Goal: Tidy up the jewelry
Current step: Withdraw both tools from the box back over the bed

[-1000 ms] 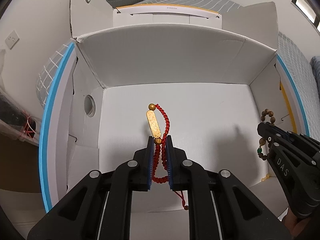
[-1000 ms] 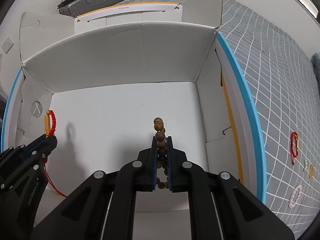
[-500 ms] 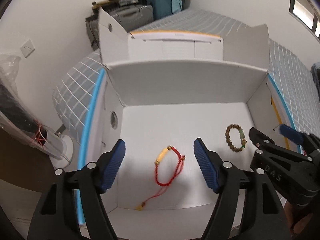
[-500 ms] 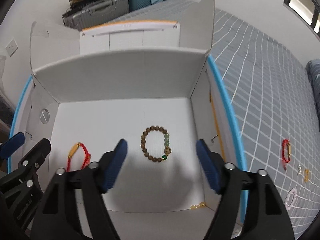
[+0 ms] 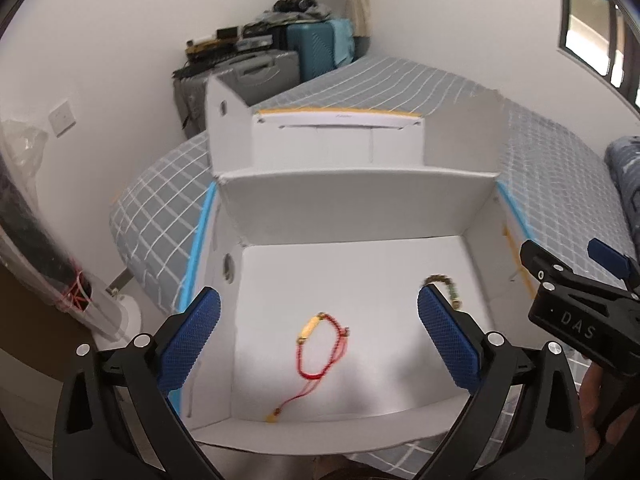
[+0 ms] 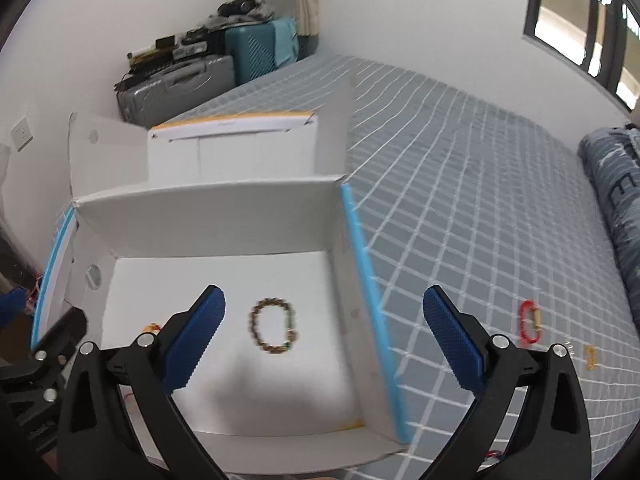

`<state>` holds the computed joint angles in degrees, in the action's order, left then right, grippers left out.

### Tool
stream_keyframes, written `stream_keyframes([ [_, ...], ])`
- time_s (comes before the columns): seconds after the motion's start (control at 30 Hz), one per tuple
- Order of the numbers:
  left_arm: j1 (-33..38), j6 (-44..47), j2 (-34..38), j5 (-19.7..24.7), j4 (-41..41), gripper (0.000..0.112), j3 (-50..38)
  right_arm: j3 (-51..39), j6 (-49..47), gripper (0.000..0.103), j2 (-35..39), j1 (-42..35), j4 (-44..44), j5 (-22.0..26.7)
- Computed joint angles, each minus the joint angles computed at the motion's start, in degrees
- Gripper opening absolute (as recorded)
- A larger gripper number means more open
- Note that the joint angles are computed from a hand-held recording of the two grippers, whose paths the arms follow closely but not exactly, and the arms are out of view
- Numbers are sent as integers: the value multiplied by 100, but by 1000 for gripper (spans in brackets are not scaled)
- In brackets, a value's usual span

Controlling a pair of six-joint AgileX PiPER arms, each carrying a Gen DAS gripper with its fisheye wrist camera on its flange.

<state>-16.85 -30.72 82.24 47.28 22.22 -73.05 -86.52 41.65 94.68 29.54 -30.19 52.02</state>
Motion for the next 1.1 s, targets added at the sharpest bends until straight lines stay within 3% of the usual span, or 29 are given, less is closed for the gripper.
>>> stream_keyframes([
  [0.27, -1180, -448, 273, 207, 300, 97, -400, 1125, -347, 95, -1012, -970, -125, -202],
  [0.53, -2388, -846, 1064, 338, 486, 97, -1127, 2282, -1775, 95, -1834, -3020, 685, -957],
  [0.83, -3380, -850, 2388, 395, 297, 97, -2380, 2529, -4369, 95, -1661, -5440, 2441, -1610],
  [0.93, -3557, -654, 2956, 505, 43, 97, -2956, 2451, -5592, 95, -1310, -6253, 3484, -1674],
  [1.1, -3911, -407, 4009, 762, -225, 97, -4089, 2537, -6595, 95, -792, -6980, 4325, -1995],
])
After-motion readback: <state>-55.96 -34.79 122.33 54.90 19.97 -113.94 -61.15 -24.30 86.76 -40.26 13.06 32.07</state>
